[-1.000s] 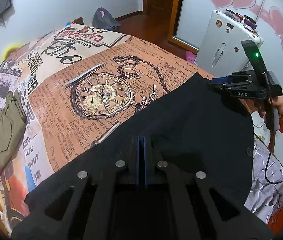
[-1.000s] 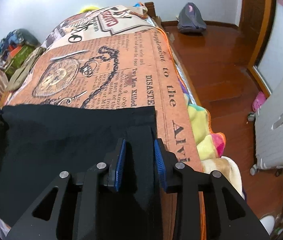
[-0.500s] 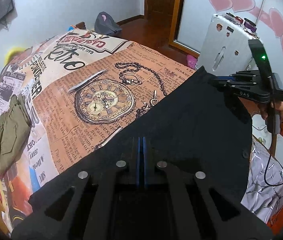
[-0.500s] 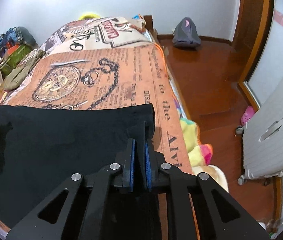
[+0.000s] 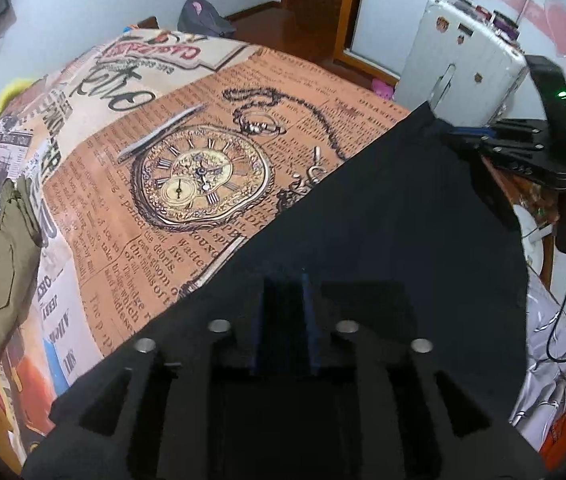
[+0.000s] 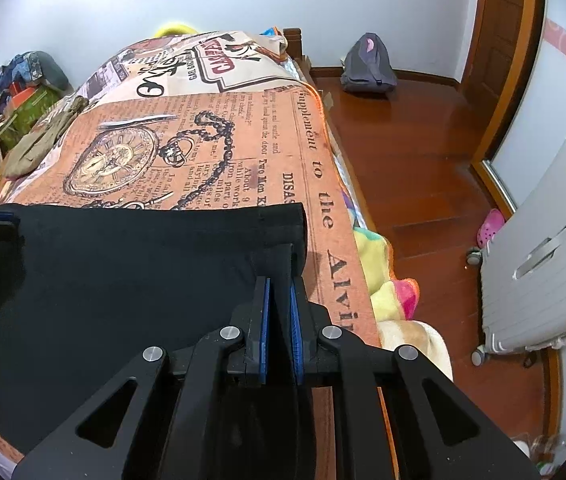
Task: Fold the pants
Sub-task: 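Lower the waistband onto the bed and open the right gripper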
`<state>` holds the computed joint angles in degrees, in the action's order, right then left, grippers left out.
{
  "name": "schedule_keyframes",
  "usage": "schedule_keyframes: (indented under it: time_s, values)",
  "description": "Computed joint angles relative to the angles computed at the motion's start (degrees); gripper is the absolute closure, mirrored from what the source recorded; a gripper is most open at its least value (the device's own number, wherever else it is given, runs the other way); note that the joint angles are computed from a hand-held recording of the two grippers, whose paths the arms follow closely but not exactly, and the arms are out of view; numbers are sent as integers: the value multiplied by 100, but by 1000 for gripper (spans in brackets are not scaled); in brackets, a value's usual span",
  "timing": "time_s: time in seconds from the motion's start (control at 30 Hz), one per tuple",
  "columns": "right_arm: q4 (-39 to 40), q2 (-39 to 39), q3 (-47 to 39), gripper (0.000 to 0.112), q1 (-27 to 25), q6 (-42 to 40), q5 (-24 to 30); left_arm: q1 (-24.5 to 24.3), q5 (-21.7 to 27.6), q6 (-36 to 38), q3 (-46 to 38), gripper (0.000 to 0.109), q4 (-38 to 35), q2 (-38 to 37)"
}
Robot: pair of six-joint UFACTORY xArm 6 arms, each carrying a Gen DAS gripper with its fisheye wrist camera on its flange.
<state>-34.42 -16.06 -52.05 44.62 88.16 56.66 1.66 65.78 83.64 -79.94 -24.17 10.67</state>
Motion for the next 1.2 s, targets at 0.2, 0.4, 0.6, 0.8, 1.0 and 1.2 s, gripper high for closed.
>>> schedule_keyframes:
  time_s: [0.2,0.4,0.6,0.8,1.0,1.2]
  values:
    - [110,-64,94,100,9,-12,-79,-164,88,-23,-338,61,238,328]
    - [110,-78,177,100,22,68,-165,-186,229,50,-353,87,322,341]
    - [-80,-16,100,104,106,179,-29,-202,-102,85,-22,103,321,109]
    - [-330,92,-179,105,271,199,442,-145,-302,127,196,107,111,-122]
    - [-316,166,-303,104,346,176,594,-60,-223,266,273,108,-71,-268]
    - [-212,117,-167,104,272,403,376,61,-18,340,258,108,-302,-342]
